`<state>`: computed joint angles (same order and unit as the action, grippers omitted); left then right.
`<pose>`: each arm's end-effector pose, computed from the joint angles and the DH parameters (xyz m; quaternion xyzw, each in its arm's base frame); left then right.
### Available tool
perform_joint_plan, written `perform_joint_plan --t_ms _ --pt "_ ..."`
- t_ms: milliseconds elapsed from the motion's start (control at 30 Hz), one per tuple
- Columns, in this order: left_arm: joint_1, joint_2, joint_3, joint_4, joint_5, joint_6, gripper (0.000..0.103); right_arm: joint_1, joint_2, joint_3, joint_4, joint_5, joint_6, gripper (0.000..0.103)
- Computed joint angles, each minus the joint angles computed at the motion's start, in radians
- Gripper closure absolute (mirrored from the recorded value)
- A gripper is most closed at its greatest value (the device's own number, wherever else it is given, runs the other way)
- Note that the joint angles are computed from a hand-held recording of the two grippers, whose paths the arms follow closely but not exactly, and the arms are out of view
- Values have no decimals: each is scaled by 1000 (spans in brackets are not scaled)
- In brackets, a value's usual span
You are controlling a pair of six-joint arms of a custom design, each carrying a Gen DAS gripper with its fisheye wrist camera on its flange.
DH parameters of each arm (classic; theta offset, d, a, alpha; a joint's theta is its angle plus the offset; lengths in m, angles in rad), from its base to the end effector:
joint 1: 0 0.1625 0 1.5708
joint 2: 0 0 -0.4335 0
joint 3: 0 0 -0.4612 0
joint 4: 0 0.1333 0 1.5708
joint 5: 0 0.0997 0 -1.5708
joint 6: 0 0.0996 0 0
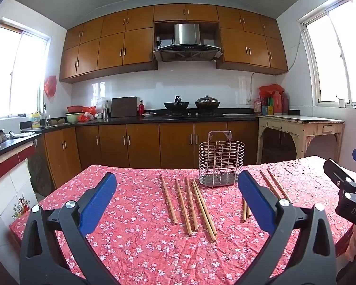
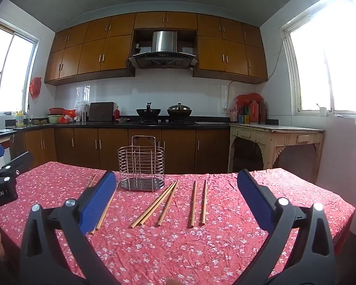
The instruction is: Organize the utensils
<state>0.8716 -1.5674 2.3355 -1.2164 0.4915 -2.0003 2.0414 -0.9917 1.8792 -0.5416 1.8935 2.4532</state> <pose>-0.1003 -0.4628 0.2061 0.0999 0.6227 -0.6486 0.4261 0.3552 -0.4739 0.0418 0.3650 -0.7263 0.5498 0.1923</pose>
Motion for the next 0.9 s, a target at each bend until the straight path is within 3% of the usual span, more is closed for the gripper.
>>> perform_joint_plan --t_ms 900 --pt "-2 -10 3 23 -5 -7 2 2 10 -7 7 4 13 4"
